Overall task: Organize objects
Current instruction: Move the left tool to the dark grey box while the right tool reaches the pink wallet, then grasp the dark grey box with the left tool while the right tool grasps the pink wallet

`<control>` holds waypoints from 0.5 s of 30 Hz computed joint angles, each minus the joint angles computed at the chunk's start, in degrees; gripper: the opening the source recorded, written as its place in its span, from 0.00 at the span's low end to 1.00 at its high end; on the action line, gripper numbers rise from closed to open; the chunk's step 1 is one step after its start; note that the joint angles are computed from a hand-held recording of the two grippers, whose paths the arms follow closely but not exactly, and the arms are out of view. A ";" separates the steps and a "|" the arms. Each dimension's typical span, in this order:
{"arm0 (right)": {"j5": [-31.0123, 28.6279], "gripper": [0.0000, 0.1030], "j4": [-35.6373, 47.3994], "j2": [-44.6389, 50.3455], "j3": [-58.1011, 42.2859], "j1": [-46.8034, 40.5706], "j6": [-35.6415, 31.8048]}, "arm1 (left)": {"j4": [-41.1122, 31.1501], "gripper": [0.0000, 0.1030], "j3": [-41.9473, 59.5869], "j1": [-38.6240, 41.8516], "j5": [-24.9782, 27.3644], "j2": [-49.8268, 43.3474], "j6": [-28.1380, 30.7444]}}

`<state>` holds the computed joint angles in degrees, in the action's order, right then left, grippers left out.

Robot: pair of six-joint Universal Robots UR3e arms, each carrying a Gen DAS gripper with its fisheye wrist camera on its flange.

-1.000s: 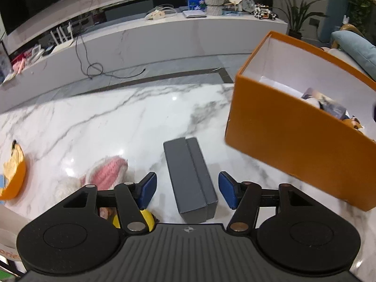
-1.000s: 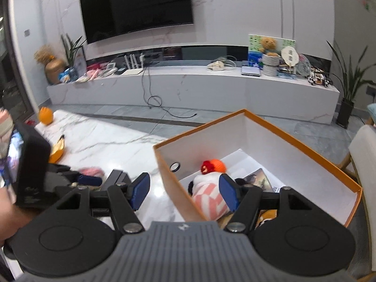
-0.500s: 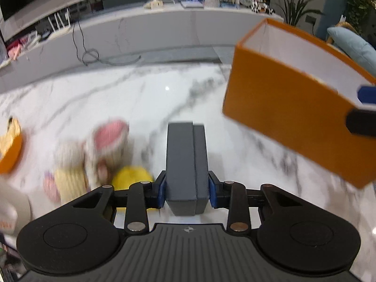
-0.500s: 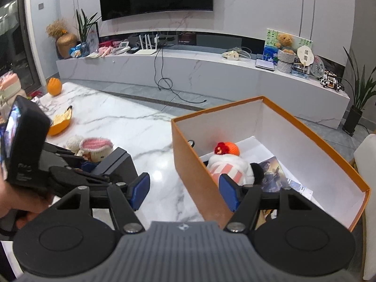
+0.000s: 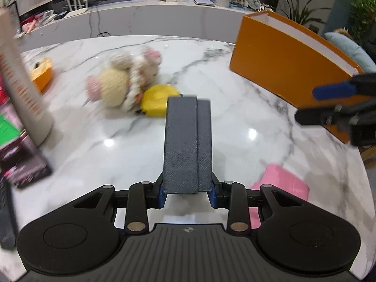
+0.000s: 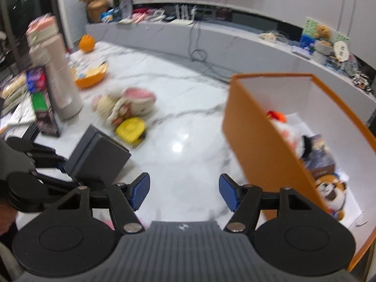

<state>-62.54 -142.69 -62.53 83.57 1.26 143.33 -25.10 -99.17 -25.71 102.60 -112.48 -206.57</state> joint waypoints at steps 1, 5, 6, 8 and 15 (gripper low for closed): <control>-0.22 0.65 0.21 -1.03 1.81 0.23 -0.97 | 0.37 0.38 -2.40 -0.04 -0.13 1.96 -0.37; -0.98 0.66 1.18 -5.42 9.34 0.71 -4.72 | 0.78 0.38 -9.91 0.96 -2.77 8.65 -1.22; -1.35 0.68 1.17 -6.60 11.40 0.87 -5.63 | 0.26 0.38 -10.73 1.22 -3.64 9.73 -1.24; -1.98 0.74 0.61 -8.56 15.02 1.01 -6.59 | 0.10 0.38 -13.05 1.94 -5.21 11.90 -1.62; -3.32 0.79 1.18 -9.82 18.65 1.37 -6.86 | -1.77 0.38 -14.08 -0.71 -3.65 13.52 -1.46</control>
<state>-65.86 -141.51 -72.35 102.22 2.62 136.47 -26.87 -113.25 -26.42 98.94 -98.97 -208.03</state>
